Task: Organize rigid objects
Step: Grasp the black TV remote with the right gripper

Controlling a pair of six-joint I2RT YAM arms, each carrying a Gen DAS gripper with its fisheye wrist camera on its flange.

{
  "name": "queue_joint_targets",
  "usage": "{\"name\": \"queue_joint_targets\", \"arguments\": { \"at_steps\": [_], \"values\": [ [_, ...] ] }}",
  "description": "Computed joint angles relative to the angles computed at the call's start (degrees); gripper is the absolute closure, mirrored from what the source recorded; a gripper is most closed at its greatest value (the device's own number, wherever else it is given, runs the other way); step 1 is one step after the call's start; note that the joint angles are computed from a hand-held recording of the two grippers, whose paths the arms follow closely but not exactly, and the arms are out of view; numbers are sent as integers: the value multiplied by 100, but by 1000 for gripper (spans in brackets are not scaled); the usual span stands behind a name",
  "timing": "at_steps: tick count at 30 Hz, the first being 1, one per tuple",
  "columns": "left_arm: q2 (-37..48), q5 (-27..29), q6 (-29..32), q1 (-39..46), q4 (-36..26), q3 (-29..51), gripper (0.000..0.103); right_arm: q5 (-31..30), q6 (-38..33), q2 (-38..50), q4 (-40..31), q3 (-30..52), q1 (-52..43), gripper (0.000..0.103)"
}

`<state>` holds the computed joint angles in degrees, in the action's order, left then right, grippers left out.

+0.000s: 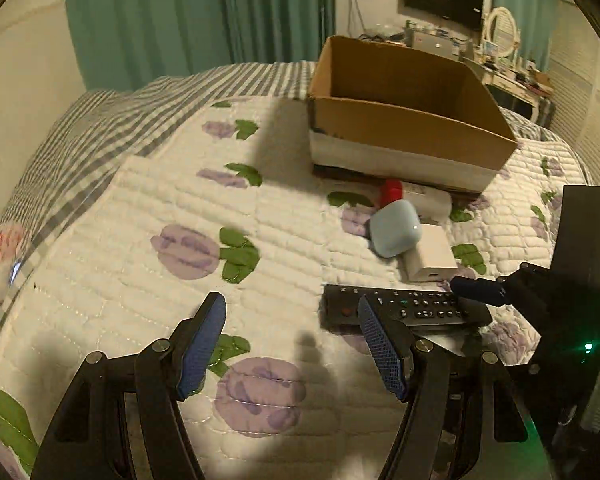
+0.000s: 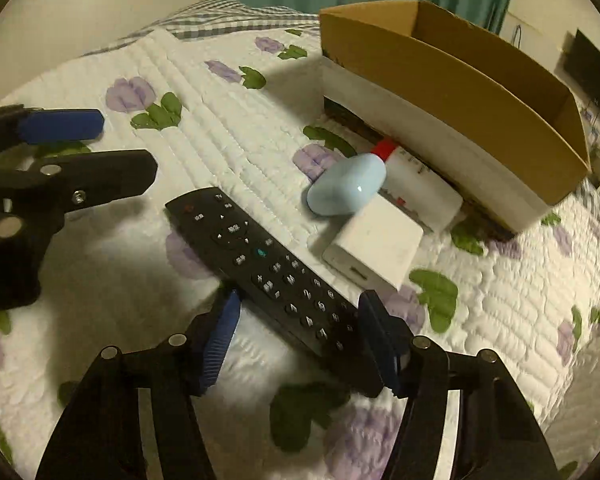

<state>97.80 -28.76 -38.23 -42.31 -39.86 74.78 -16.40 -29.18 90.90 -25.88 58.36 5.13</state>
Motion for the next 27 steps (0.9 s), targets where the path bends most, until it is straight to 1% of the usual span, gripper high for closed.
{"name": "queue_joint_targets", "arguments": {
  "at_steps": [1, 3, 4, 5, 7, 8, 10, 14, 19, 21, 23, 27],
  "values": [
    [8, 5, -28, 14, -15, 7, 31, 8, 42, 27, 29, 18, 12, 46],
    [9, -8, -77, 32, -33, 1, 31, 110, 167, 47, 174, -9, 66, 49],
    [6, -8, -93, 38, -34, -2, 31, 171, 194, 39, 243, -41, 82, 54],
    [8, -18, -125, 47, -52, 2, 31, 219, 207, 18, 281, -64, 86, 57],
    [13, -47, -173, 56, -99, 28, 31, 154, 182, -86, 244, -93, 29, 67],
    [-2, -55, -171, 55, -87, 20, 31, 153, 179, -208, 259, -146, -16, 70],
    [-3, -107, -153, 36, -85, 31, 31, -129, 118, -440, 107, -174, -260, 80],
    [149, -170, -57, -23, -218, 239, 31, -526, 30, -778, -188, -128, -653, 82],
    [366, -301, 123, -143, -429, 617, 31, -797, 10, -1121, -368, -43, -1119, 84],
    [501, -290, 139, -162, -519, 842, 31, -885, 87, -1064, -416, 75, -1321, 84],
    [666, -144, 94, -141, -571, 1104, 31, -991, 192, -934, -448, 244, -1585, 84],
    [1165, 26, 289, -135, -591, 1781, 31, -1242, 388, -672, -586, 642, -2103, 84]
  ]
}}
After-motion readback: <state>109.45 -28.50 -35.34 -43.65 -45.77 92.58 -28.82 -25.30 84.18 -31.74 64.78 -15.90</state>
